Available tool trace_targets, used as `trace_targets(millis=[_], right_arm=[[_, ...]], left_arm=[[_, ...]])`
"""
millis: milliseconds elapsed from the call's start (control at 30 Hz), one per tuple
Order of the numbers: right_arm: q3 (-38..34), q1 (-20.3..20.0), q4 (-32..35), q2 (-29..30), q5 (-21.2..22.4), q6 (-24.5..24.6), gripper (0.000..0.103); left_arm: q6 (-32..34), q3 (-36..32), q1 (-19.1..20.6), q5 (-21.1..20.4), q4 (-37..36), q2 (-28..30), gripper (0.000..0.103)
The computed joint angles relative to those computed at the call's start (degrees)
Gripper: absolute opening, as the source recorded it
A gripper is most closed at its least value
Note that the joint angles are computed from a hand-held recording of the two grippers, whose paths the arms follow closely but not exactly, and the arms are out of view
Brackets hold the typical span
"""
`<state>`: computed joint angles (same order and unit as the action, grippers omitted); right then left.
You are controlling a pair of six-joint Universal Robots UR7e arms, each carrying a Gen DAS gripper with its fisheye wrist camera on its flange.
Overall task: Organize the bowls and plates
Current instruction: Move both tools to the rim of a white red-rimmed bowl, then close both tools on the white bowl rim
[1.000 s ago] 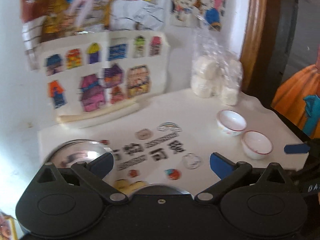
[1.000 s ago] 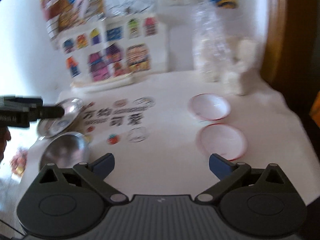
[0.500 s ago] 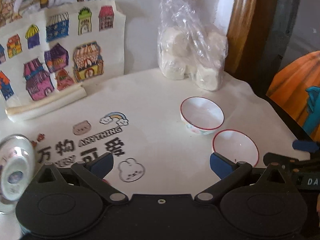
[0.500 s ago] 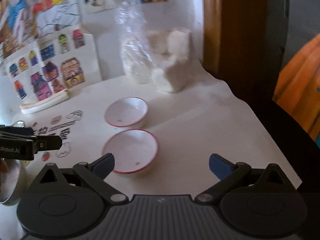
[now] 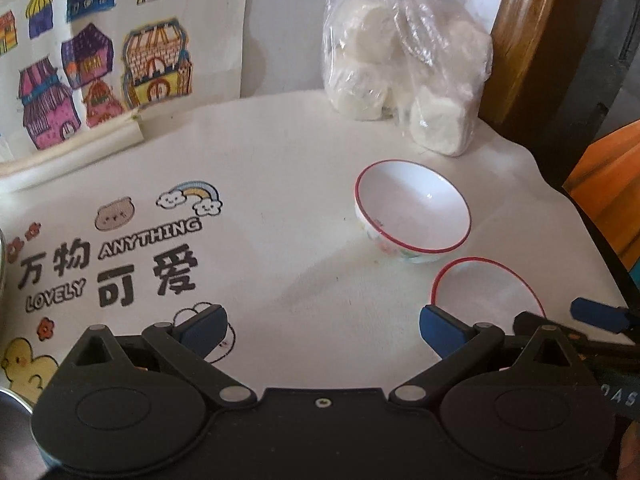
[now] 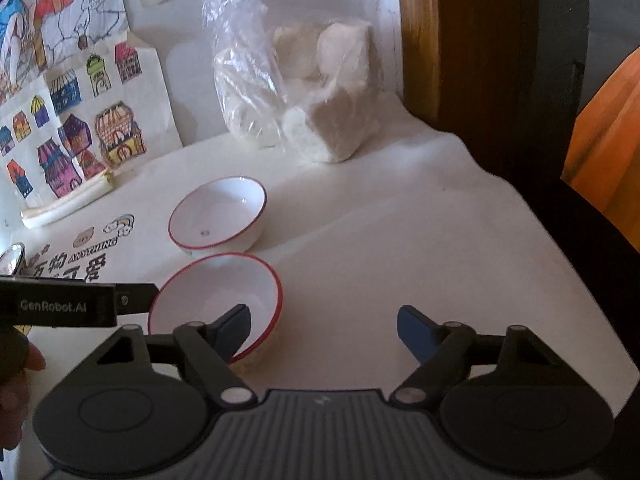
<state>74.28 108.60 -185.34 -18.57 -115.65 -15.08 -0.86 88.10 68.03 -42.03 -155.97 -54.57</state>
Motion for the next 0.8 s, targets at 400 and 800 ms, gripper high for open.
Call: trace_targets(millis=[400, 800], right_arm=[[0.6, -1.1, 0.3, -0.5, 3.9, 2.8, 0.056], [2.3, -1.6, -3.1, -0.4, 8.7, 6.7, 0.016]], left_arm=[[-1.2, -0.6, 0.7, -2.8, 1.4, 0.4, 0.089], [0.2, 1.0, 0.4, -8.5, 2.8, -0.9, 0.025]])
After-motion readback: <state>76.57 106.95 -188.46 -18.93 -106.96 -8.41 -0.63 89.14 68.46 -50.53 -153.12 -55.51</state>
